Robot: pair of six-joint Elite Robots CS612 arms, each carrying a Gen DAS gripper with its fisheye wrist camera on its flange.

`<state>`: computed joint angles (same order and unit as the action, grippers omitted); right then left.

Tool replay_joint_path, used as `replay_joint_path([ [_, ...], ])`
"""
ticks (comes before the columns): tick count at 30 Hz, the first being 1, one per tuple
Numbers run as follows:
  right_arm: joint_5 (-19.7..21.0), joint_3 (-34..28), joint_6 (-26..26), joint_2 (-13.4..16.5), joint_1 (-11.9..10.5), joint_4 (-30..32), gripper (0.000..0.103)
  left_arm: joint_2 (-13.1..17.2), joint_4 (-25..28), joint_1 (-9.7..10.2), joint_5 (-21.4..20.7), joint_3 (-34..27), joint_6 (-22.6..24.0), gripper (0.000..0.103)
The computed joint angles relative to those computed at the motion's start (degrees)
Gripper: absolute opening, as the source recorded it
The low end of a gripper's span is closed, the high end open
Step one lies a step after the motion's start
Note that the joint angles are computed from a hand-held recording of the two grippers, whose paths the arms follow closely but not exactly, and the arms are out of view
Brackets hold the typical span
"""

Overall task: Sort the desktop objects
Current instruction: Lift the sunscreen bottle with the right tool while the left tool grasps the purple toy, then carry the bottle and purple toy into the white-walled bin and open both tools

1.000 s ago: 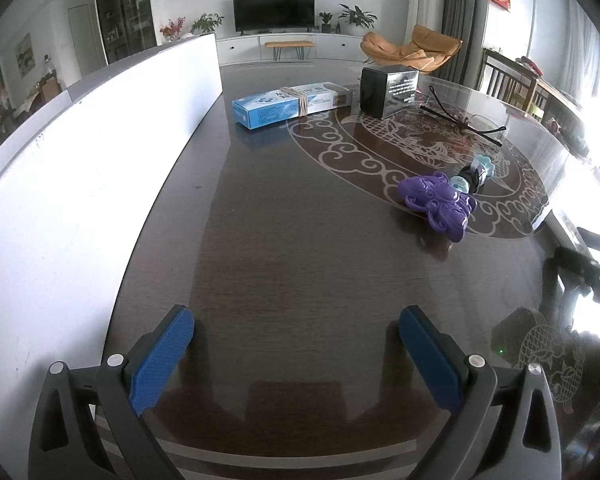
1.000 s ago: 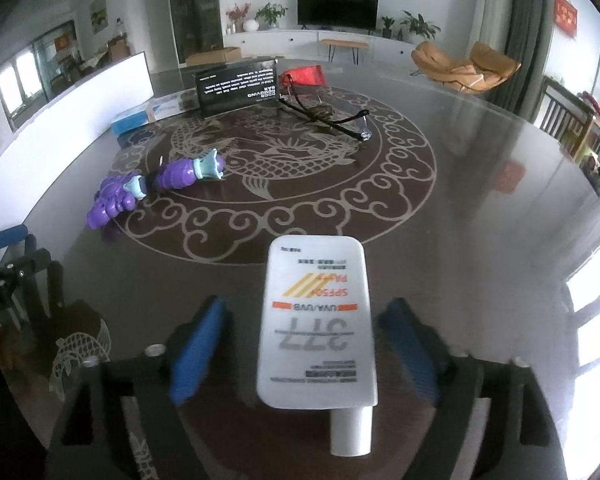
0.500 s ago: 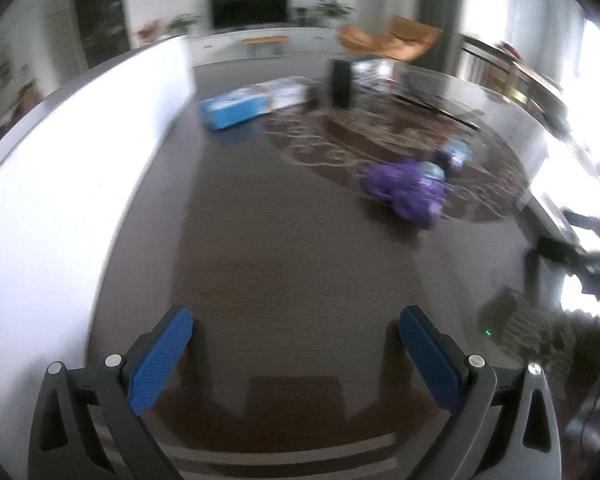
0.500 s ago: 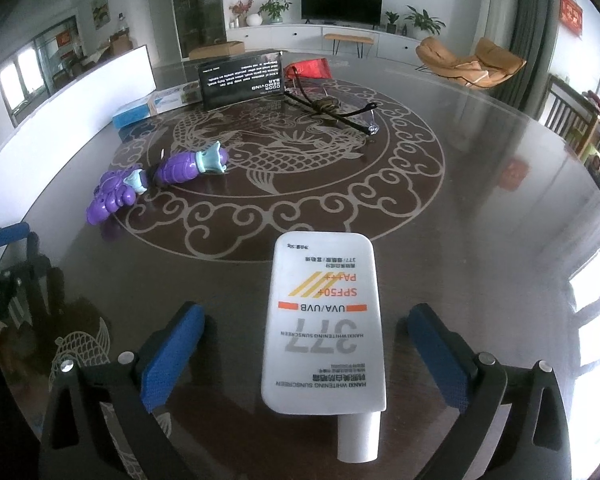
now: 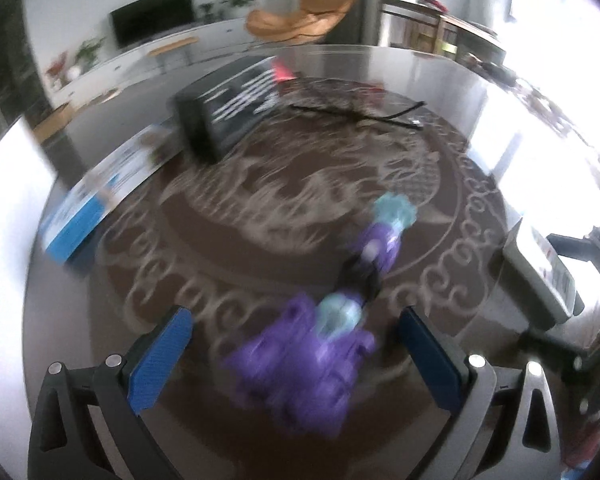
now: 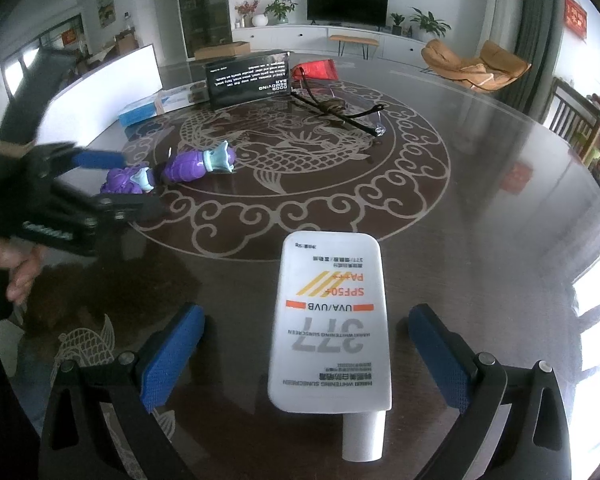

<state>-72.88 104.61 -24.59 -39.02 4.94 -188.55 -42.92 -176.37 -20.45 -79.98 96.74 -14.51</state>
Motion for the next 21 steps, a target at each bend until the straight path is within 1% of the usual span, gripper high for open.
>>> replay_joint_path([
  [1,0.27,0.02,0.10,-0.02,-0.06,0.03,0.102,0.15,-1.71,-0.22,0.24,0.08,0.65,0.088],
  [2,0.58,0.03,0.22,-0.03,-0.13,0.07,0.102,0.14,-2.83,-0.39,0.80,0.26,0.53,0.062],
  [3,0.89,0.04,0.35,-0.04,-0.19,0.10,0.102,0.10,-3.20,-0.47,1.25,0.34,0.10,0.042],
  [4,1.13,0.05,0.46,-0.04,-0.23,0.10,0.102,-0.27,-2.52,-0.90,3.02,0.76,-1.29,0.042],
  [6,1.44,0.01,0.57,-0.02,-0.29,0.21,0.102,-0.75,-3.72,-1.10,3.64,2.13,-3.35,0.041],
  [7,1.70,-0.07,0.28,-0.04,-0.32,0.68,0.103,-1.24,-4.35,-1.42,4.77,3.36,-4.76,0.041],
  [8,1.86,-0.17,-0.21,-0.15,-0.36,1.31,0.103,-1.66,-4.83,-1.57,5.24,4.34,-5.86,0.041],
  [9,2.30,-0.46,-0.90,-0.47,-0.49,3.26,0.103,-2.11,-5.25,-1.74,5.82,5.39,-6.90,0.041],
  [10,2.74,-0.73,-1.34,-0.75,-0.65,4.95,0.096,-2.69,-5.88,-1.98,6.61,6.74,-8.01,0.041],
  [11,3.52,-0.95,-1.71,-1.12,-0.93,6.46,0.085,-3.13,-6.87,-2.19,7.24,8.07,-9.12,0.041],
  [12,2.91,-1.10,-2.12,-1.45,-0.96,7.05,0.054,-3.44,-7.85,-2.36,7.71,9.07,-9.97,0.041],
  [13,2.08,-1.41,-2.53,-1.71,-0.89,8.31,0.052,-3.82,-9.51,-2.60,8.33,10.49,-11.27,0.041],
  [14,2.43,-1.90,-2.70,-2.07,-1.03,10.86,0.052,-3.97,-10.77,-2.72,8.58,11.41,-12.15,0.041],
  [15,2.19,-2.08,-2.14,-2.24,-1.06,11.87,0.052,-4.04,-12.01,-2.78,8.82,12.10,-13.01,0.041],
  [16,1.84,-1.98,-1.50,-2.47,-1.06,12.09,0.052,-4.35,-14.19,-2.93,9.28,13.30,-14.34,0.041],
  [18,2.59,-1.33,-0.91,-2.98,-1.17,11.25,0.052,-4.77,-17.08,-3.13,9.95,14.42,-15.86,0.041],
  [19,3.20,-0.87,-0.54,-3.40,-1.20,10.55,0.052,-5.48,-19.52,-3.35,10.81,15.74,-16.70,0.041],
  [21,5.15,-0.01,0.30,-4.33,-1.15,9.34,0.052,-6.70,-22.63,-3.62,12.03,17.53,-17.41,0.041],
])
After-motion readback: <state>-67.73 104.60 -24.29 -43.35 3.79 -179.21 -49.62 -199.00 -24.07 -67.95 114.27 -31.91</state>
